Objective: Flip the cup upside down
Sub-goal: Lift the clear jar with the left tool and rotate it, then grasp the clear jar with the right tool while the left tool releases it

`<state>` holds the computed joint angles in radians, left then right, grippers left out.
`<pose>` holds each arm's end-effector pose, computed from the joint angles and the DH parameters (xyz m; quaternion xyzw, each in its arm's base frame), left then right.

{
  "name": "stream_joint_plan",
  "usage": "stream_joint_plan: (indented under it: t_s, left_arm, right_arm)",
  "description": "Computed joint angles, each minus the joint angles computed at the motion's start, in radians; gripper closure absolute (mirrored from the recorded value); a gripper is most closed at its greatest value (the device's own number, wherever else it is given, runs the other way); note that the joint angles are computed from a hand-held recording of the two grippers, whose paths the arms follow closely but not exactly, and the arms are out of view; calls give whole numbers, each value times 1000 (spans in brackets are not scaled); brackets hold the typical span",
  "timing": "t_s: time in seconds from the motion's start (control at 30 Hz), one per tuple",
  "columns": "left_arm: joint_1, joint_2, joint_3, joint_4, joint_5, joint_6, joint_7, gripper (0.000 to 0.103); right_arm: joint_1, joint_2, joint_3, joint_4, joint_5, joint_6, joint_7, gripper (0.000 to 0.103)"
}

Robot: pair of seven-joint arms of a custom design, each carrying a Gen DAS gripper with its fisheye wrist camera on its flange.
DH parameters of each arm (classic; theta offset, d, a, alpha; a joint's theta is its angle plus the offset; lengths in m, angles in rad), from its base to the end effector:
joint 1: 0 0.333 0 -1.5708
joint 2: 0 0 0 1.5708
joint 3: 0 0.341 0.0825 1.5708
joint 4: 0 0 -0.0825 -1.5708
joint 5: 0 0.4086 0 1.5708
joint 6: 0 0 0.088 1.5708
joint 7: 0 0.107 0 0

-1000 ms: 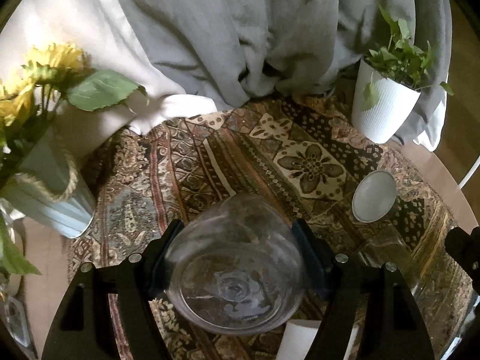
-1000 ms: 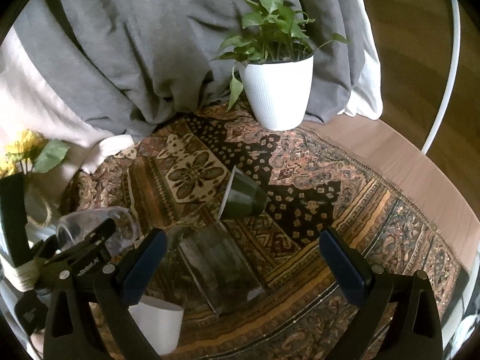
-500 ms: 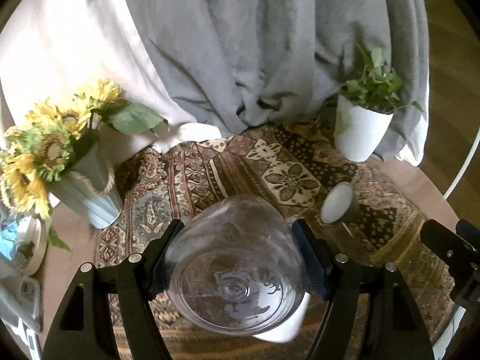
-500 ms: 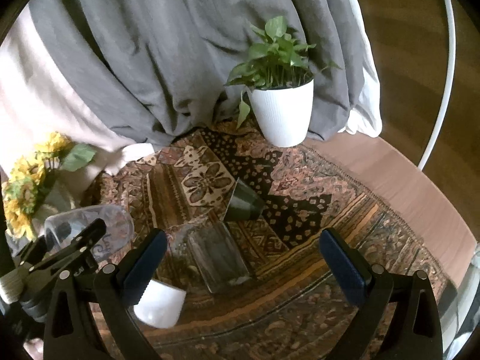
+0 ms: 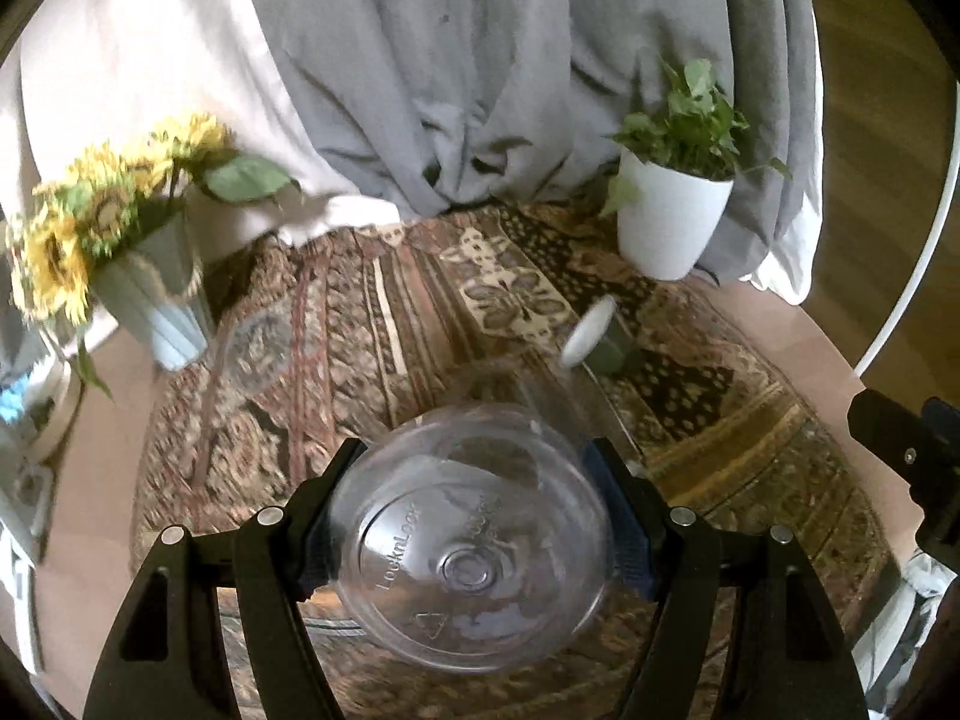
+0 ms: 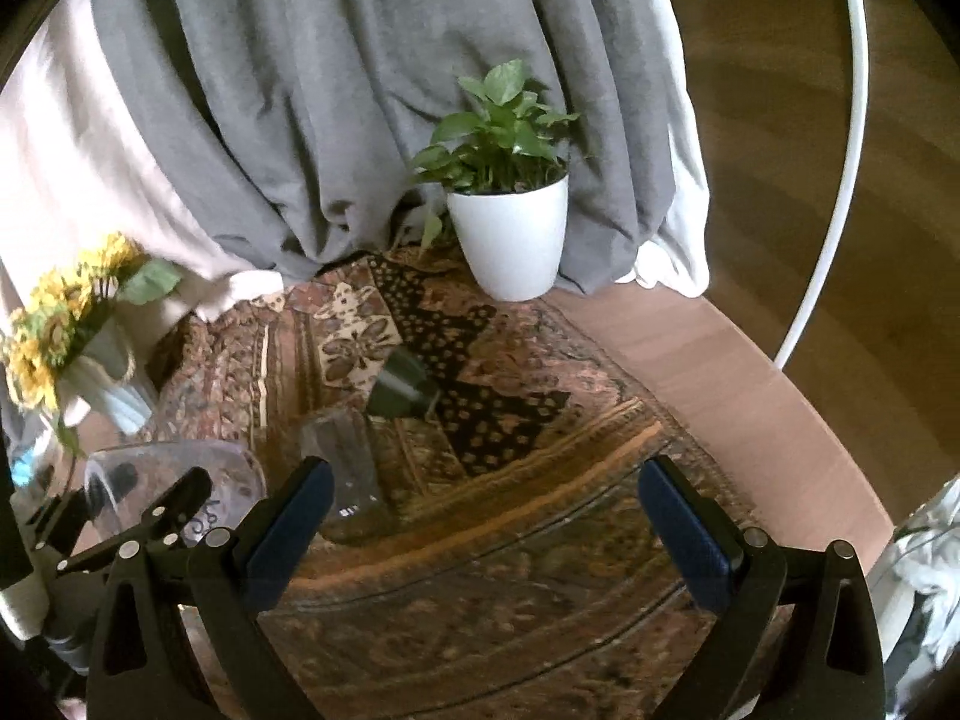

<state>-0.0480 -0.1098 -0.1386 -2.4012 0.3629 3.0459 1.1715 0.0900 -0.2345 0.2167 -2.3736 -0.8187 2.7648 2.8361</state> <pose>0.5256 -0.1285 0.4509 -0.6089 0.7009 -0.2756 0.2491 0.4827 0.1901 0.4825 -0.5592 0.7335 -0.2748 0.2716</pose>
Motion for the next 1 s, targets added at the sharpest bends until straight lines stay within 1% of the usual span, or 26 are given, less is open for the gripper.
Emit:
stream_joint_plan:
  t_s: [0.03, 0.17, 0.3, 0.33, 0.37, 0.43, 0.47, 0.5, 0.6, 0.63, 0.73, 0.8, 0.87, 0.9, 0.93, 0.97, 1.0]
  left_arm:
    - [8, 0, -11, -6, 19, 2, -27, 30]
    - [12, 4, -35, -32, 57, -21, -115, 30]
    - [-22, 15, -23, -59, 10, -43, -125, 30]
    - [6, 8, -44, -72, 78, -24, -194, 30]
    - [25, 1, -61, -78, 143, -25, -255, 30]
    - [20, -13, -66, -95, 169, -36, -297, 30]
    - [5, -19, -58, -108, 148, -38, -288, 30]
    - [-25, -21, -38, -118, 91, -47, -242, 30]
    - [-112, -10, 18, -138, -127, -72, -83, 31]
    - [-112, -7, 13, -141, -145, -78, -73, 31]
    - [-97, -6, -9, -153, -136, -84, -86, 31]
    - [-121, -13, 7, -163, -206, -85, -25, 31]
    - [-121, -19, 5, -168, -223, -80, -5, 26]
    - [-116, -25, 2, -169, -216, -80, -2, 21]
    - [-103, -30, -8, -169, -192, -78, -19, 17]
    - [-90, -38, -16, -171, -167, -75, -39, 17]
    - [-96, -41, -8, -170, -177, -71, -24, 17]
  right_arm:
    - [4, -6, -11, -13, 11, 8, -26, 1]
    - [-7, -25, -14, -48, 24, 17, -77, 1]
    - [-23, -28, -9, -67, 35, 28, -121, 1]
    - [-23, -27, -11, -70, 42, 34, -138, 1]
    - [-22, -27, -13, -74, 53, 39, -155, 1]
    - [-26, -33, -14, -90, 62, 59, -190, 1]
    - [-29, -34, -12, -94, 70, 59, -205, 1]
    - [-25, -36, -15, -102, 89, 58, -230, 1]
    - [-22, -40, -13, -120, 142, 62, -283, 1]
    - [-24, -41, -11, -124, 152, 63, -297, 1]
    - [-39, -45, 9, -130, 152, 58, -315, 1]
    - [-41, -49, 13, -135, 161, 59, -328, 1]
    - [-40, -53, 12, -138, 178, 64, -343, 1]
    - [-40, -56, 13, -141, 186, 66, -350, 1]
    - [-44, -58, 20, -140, 188, 62, -349, 1]
    - [-46, -59, 25, -139, 190, 60, -351, 1]
    - [-48, -63, 29, -139, 191, 60, -350, 1]
